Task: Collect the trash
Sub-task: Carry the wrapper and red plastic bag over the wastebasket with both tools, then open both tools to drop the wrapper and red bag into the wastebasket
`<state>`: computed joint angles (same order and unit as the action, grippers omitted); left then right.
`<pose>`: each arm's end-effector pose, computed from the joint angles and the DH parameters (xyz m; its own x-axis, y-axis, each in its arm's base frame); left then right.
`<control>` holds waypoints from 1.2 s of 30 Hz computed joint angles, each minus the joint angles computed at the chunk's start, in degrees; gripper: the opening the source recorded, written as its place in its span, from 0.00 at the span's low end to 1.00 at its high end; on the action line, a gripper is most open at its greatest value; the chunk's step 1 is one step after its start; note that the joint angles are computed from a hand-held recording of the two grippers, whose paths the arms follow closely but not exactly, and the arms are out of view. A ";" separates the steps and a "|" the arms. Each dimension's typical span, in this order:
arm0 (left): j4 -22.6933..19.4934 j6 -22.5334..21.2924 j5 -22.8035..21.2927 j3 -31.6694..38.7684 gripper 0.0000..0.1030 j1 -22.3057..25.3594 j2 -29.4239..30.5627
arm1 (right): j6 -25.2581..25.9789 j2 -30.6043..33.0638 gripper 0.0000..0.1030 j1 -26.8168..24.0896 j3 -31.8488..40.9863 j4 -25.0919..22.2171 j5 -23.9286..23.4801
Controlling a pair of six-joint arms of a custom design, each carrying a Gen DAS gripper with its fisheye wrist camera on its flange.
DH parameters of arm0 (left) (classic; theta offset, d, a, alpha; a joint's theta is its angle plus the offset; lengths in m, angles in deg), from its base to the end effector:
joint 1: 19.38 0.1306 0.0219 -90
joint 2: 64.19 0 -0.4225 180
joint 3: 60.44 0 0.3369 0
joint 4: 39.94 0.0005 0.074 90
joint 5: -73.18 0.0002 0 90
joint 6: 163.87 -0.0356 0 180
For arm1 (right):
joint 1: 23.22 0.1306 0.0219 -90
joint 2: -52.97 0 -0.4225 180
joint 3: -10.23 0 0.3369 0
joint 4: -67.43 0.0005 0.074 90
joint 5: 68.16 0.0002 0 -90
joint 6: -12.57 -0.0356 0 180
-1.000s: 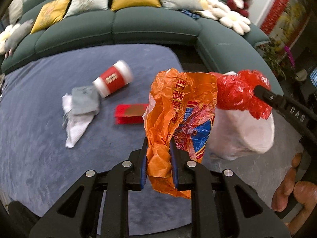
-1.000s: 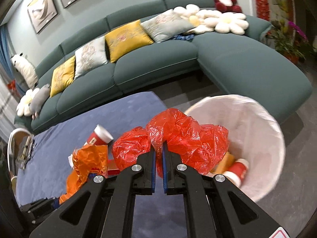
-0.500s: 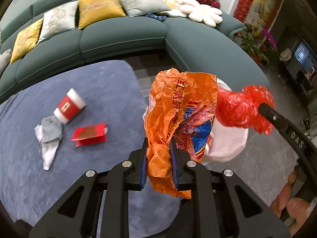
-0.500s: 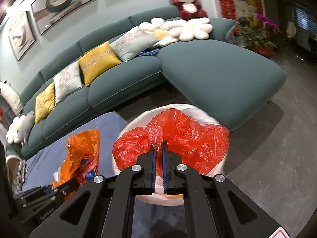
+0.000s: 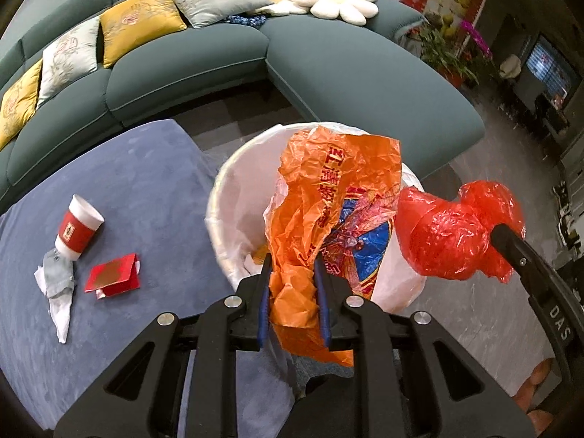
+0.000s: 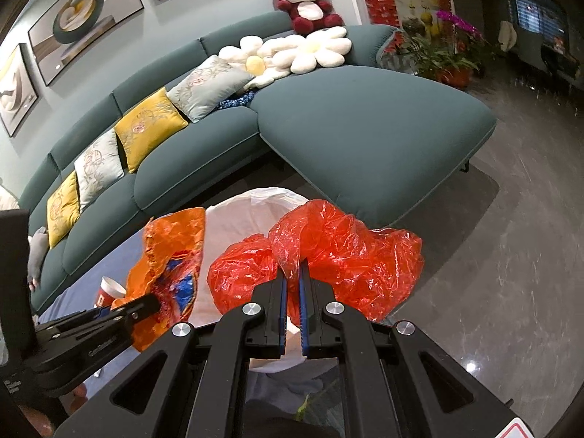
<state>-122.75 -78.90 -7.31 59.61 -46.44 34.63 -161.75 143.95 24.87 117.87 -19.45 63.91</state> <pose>0.4000 -0.2115 0.5740 -0.7347 0.4724 -0.4868 0.5854 0.8042 -0.1030 0.2757 0.2708 0.5551 -0.4612 0.5920 -0.6609 0.5858 0.7626 0.2743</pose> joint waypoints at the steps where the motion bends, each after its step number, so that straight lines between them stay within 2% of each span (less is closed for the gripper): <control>1: -0.05 0.28 -0.39 0.24 0.23 -0.39 0.16 | -0.01 -0.15 0.05 -0.20 -0.38 0.31 -0.11; 5: 0.93 0.95 -1.92 -0.11 0.38 -0.50 0.01 | -0.48 -0.16 0.05 -0.12 -0.75 0.75 -0.35; 7: 1.32 1.16 -2.65 -0.28 0.51 -0.22 -0.08 | 0.22 -0.02 0.05 -0.36 -0.79 1.51 -0.64; 9: 2.24 1.77 -3.90 -0.85 0.59 0.19 -0.54 | 0.87 -0.05 0.05 -0.49 -0.96 2.23 -0.71; 26: 1.83 1.73 -2.75 -1.65 0.59 5.02 -1.66 | 6.83 3.36 0.06 -0.63 3.07 5.05 -1.94; 30: 1.67 1.78 -2.60 -1.44 0.59 5.91 -1.64 | 7.97 4.67 0.10 -0.98 4.86 4.94 -1.76; 31: 1.58 1.74 -2.48 -1.42 0.59 6.29 -1.66 | 8.34 4.97 0.12 -1.12 5.30 5.09 -1.80; 33: 1.56 1.67 -2.36 -1.37 0.59 6.80 -1.65 | 8.71 5.62 0.28 -1.36 6.17 5.16 -1.73; 34: 1.51 1.57 -2.37 -1.37 0.59 7.22 -1.65 | 8.49 5.90 0.40 -1.28 6.61 5.03 -1.20; 36: 1.42 1.45 -2.12 -1.40 0.59 7.99 -1.64 | 8.24 6.39 0.47 -1.03 7.60 4.59 0.06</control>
